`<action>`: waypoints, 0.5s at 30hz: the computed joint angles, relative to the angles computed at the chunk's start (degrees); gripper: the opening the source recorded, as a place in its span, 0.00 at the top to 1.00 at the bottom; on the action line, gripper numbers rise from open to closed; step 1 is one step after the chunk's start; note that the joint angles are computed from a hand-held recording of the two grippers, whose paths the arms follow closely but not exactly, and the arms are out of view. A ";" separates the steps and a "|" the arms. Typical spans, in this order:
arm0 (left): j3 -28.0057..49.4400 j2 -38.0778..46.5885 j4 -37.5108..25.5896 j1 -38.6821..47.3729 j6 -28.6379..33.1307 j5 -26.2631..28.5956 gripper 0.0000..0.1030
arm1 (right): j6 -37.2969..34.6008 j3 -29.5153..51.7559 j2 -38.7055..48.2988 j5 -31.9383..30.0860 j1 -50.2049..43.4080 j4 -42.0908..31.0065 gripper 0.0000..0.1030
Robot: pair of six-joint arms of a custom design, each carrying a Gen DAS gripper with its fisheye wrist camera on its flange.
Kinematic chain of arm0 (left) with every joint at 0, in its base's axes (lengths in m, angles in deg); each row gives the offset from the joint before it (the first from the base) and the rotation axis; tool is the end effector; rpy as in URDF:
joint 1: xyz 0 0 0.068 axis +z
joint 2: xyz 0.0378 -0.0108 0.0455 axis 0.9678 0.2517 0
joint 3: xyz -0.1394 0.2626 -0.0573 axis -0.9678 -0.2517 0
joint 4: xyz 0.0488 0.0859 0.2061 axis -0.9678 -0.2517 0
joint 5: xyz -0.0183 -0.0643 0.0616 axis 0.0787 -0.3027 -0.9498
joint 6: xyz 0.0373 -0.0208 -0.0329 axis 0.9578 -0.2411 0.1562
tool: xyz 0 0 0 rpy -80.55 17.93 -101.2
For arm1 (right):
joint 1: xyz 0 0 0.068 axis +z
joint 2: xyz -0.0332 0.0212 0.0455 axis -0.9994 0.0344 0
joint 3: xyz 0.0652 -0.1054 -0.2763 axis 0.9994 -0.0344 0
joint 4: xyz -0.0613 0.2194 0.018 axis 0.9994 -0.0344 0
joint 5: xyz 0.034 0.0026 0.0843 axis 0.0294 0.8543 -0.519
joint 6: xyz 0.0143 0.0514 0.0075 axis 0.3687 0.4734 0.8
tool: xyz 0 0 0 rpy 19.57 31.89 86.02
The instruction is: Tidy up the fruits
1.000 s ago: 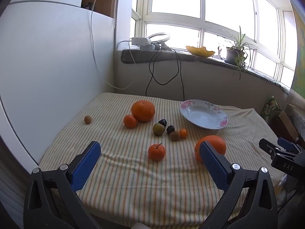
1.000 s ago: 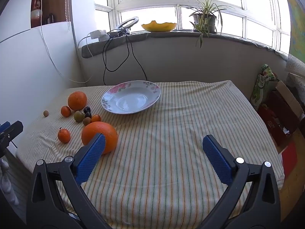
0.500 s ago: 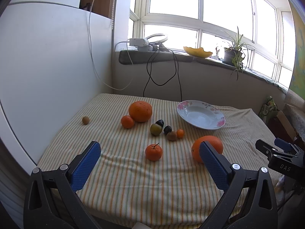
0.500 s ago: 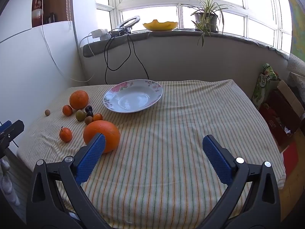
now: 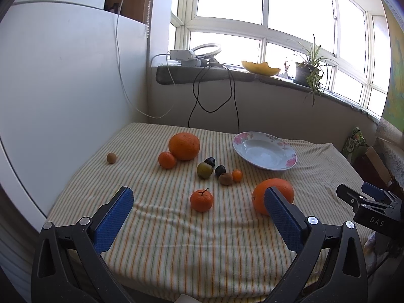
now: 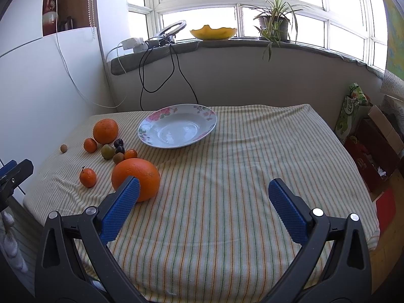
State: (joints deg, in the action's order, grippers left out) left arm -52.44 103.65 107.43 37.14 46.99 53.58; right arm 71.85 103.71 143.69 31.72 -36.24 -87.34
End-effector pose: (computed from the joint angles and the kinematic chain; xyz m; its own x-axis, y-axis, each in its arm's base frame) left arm 0.2185 -0.1673 0.1930 -0.4766 0.1797 -0.8606 0.4713 0.8786 -0.0776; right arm 0.1165 0.1025 0.1823 -0.4798 0.3188 -0.8174 0.4384 0.8941 0.0914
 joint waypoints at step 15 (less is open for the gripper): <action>0.11 0.27 0.02 0.01 0.02 0.66 0.01 | 0.20 0.24 0.35 -0.41 0.11 0.00 0.00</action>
